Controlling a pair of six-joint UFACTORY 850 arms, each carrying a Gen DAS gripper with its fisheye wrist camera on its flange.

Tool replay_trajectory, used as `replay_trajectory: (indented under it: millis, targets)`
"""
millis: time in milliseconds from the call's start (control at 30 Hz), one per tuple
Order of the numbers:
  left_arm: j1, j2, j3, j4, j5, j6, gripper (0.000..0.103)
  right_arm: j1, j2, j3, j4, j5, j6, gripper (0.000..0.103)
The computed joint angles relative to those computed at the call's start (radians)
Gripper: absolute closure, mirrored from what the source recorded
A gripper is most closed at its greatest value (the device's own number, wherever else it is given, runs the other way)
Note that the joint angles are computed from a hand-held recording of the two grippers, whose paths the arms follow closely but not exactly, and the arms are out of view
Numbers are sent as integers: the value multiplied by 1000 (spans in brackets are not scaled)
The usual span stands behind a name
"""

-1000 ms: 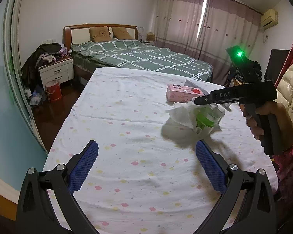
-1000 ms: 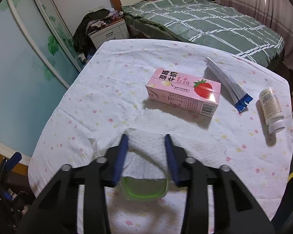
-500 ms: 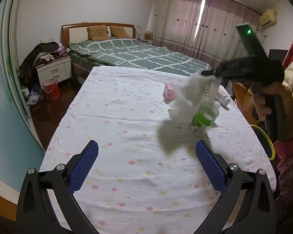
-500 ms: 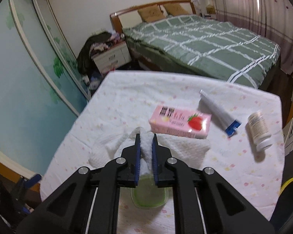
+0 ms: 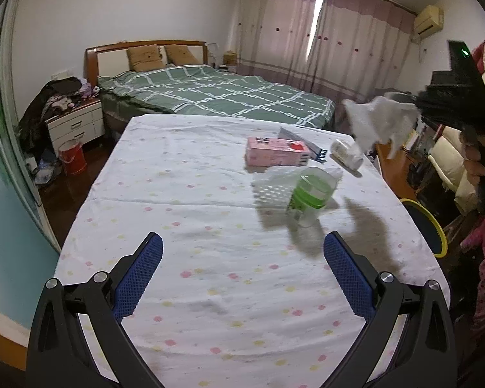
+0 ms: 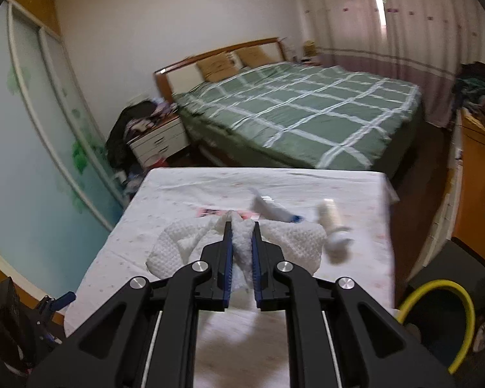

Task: Collect trash
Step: 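Carry the tissue over the bin and open the right gripper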

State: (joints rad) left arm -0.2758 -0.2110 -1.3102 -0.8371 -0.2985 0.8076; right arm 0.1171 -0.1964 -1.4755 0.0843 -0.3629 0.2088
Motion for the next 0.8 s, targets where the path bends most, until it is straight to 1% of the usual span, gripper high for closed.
replay_trajectory:
  millis: [167,333,467,633,800]
  targets:
    - [-20,-10,-16,-15,-14,16,5,-77,126,153,-157,33,184,93]
    - [-51,-30,-43,14,-28,-3,5,-163,202,275,-265,33,327,93]
    - [-80,-50,-71,60,-41,-36,5,-227,224,352,-305,35,395,93]
    - [-114,-74,-102,131,-52,-92,5,-307,215,422,-306,52,438,93]
    - [-144,-109,-145,211,-65,-168,5,-363,214,479,-280,67,429,91]
